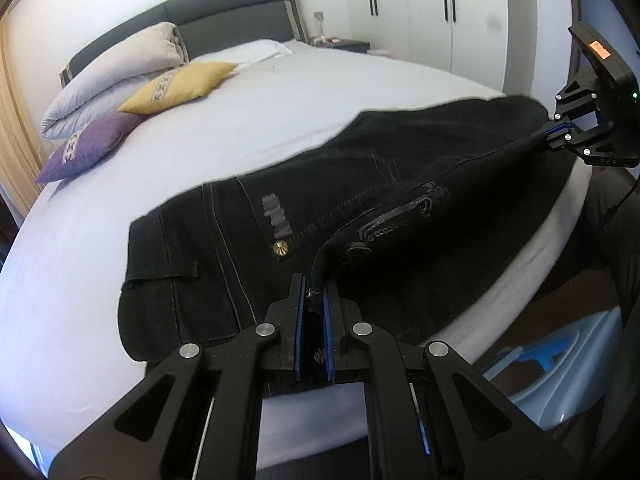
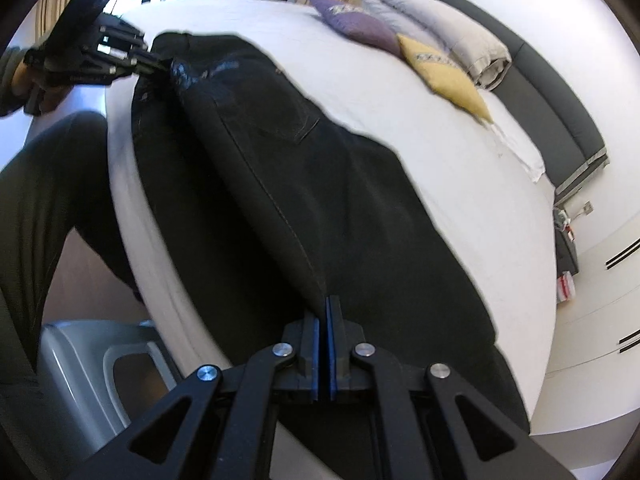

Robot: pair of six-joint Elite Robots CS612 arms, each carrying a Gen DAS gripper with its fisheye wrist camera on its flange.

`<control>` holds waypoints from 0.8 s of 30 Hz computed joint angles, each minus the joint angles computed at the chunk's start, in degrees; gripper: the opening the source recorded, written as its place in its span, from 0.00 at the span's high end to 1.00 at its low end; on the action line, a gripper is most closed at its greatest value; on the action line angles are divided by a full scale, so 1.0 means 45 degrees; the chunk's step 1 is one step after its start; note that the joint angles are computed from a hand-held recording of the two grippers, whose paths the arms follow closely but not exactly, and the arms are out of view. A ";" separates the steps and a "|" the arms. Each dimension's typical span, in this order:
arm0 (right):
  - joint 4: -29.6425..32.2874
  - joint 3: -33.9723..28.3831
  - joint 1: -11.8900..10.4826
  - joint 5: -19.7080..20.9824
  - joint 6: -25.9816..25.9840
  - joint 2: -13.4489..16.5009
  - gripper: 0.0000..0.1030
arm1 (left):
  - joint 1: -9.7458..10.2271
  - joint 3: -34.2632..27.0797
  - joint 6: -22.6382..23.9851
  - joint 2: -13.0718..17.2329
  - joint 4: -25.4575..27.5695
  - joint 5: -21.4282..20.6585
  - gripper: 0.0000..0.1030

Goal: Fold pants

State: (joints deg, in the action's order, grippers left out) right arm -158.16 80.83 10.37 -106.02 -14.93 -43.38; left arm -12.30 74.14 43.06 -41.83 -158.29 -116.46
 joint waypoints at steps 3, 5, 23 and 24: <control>0.0221 -0.0021 0.0119 -0.0202 -0.0164 0.0110 0.96 | -0.0020 0.0040 0.0185 -0.0037 0.0115 0.0177 0.94; 0.0198 -0.0021 0.0122 -0.0211 -0.0054 0.0098 0.96 | 0.0008 0.0207 0.0235 -0.0115 -0.0051 0.0137 0.94; 0.0180 0.0433 0.0229 -0.0385 0.0316 0.0106 0.96 | 0.0043 0.0802 0.1370 -0.0289 -0.0307 0.0605 0.93; 0.0153 0.0446 0.0248 -0.0445 0.0257 0.0073 0.96 | 0.0035 0.0804 0.1406 -0.0289 -0.0353 0.0616 0.93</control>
